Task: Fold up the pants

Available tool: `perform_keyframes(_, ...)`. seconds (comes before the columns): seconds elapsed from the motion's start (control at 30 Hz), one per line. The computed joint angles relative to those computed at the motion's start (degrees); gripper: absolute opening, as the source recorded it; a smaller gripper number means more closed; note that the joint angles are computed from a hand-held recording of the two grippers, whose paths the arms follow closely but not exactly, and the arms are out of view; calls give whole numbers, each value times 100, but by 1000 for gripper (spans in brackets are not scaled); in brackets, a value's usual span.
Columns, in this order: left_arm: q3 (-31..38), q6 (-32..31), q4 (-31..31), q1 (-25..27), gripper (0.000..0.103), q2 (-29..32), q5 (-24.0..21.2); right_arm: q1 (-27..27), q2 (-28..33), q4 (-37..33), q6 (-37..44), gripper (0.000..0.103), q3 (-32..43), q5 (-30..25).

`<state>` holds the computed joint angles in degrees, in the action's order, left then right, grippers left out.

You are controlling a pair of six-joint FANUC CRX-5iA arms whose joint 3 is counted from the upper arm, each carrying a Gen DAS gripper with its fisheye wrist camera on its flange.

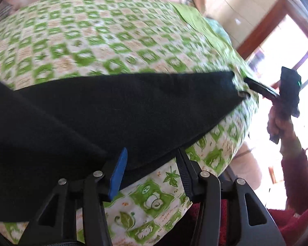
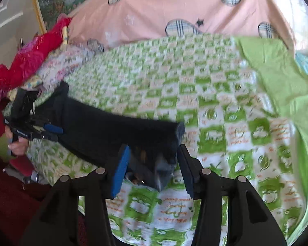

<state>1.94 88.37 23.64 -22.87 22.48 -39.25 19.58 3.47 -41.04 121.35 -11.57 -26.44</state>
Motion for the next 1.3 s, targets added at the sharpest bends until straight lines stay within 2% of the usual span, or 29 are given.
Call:
perform_keyframes(0.1,190,997,-696,75,62,-138,-189,-103,20,-650,528,50,166,-152)
perform_keyframes(0.17,501,1779,-1361,131,69,-163,-551,-90,135,-989,795,50,355,-324)
perform_keyframes(0.27,1092,2519,-2064,251,69,-53,-1300,67,362,-1255,1045,50,624,-489)
perform_keyframes(0.33,1462,2834,-2316,393,69,62,-1814,207,592,-1389,1214,50,895,-709)
perform_keyframes(0.53,2305,3195,-2189,1020,69,522,-2868,649,1273,-1490,1295,50,1690,-1211)
perform_keyframes(0.63,2988,3486,-2199,1268,69,943,-3509,871,1681,-1468,1276,50,2235,-1561)
perform_keyframes(0.8,4773,3527,-2473,1422,69,2067,-5032,1328,2301,-1006,817,50,3084,-1898)
perform_keyframes(0.93,6126,3264,-2781,1386,68,2902,-6064,1622,2869,-488,186,50,3831,-2206)
perform_keyframes(0.97,6453,3187,-2906,1369,64,3105,-6325,1680,2961,-365,51,50,3939,-2261)
perform_keyframes(1.0,6681,3137,-2962,1361,53,3253,-6508,1731,3071,-247,-80,50,4061,-2305)
perform_keyframes(1.03,6741,3092,-2986,1368,45,3315,-6586,1762,3171,-158,-206,50,4181,-2367)
perform_keyframes(1.07,6561,3041,-2976,1383,29,3240,-6486,1759,3227,-147,-241,50,4226,-2410)
perform_keyframes(1.1,6305,2990,-2994,1384,20,3104,-6308,1769,3299,-129,-298,50,4308,-2467)
perform_keyframes(1.17,5586,2923,-3230,1306,10,2654,-5765,1785,3412,-144,-323,42,4435,-2548)
perform_keyframes(1.2,5278,2944,-3298,1278,7,2443,-5527,1777,3443,-177,-298,20,4466,-2590)
perform_keyframes(1.23,4791,3035,-3339,1269,6,2109,-5143,1785,3474,-154,-349,14,4506,-2638)
perform_keyframes(1.3,4045,3191,-3353,1275,4,1579,-4557,1772,3399,-218,-237,11,4408,-2559)
